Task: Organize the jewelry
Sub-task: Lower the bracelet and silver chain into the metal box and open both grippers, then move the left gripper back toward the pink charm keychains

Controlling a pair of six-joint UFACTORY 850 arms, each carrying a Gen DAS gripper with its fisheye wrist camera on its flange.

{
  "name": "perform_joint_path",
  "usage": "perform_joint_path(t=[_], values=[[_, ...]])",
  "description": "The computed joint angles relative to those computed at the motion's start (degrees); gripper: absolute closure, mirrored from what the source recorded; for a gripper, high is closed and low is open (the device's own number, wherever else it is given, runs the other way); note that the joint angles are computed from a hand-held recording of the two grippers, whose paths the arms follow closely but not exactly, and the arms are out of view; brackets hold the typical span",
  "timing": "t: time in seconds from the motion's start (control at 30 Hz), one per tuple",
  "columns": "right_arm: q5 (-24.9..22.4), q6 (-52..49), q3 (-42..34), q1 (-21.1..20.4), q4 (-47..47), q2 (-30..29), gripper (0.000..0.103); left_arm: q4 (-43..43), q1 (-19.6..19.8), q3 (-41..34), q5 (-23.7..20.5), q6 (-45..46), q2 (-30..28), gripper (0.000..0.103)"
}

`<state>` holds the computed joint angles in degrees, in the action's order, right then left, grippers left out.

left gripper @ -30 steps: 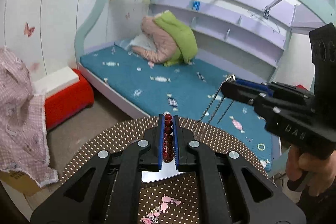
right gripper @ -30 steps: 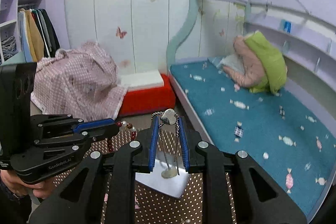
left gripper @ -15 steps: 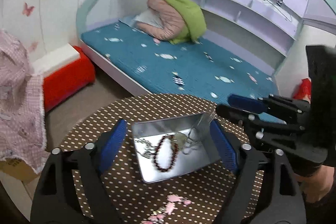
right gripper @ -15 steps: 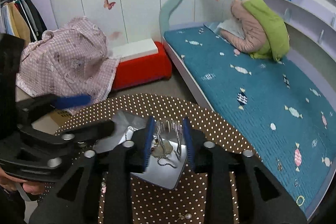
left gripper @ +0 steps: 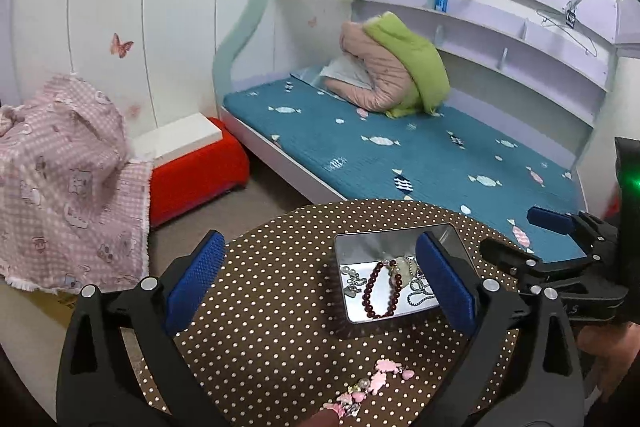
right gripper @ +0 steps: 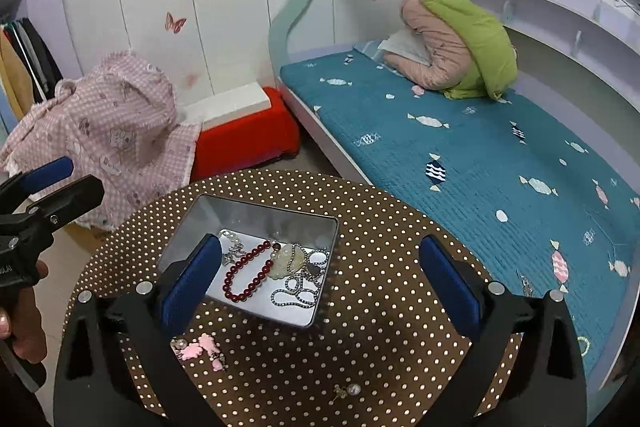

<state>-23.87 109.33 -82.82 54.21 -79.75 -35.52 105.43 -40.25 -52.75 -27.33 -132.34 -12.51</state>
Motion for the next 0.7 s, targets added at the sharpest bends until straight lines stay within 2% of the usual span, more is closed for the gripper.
perform_joint_path(t=[0.33,0.7], values=[[-4.07,12.49,6.38,2.6,-9.7,6.12,0.008,-2.55,-3.97,4.3,-6.44,0.35,5.83,0.007],[-11.73,23.29,15.3,6.94,-16.09,13.09,0.008,-4.43,-8.54,10.36,-12.05,-1.3,12.25,0.007]])
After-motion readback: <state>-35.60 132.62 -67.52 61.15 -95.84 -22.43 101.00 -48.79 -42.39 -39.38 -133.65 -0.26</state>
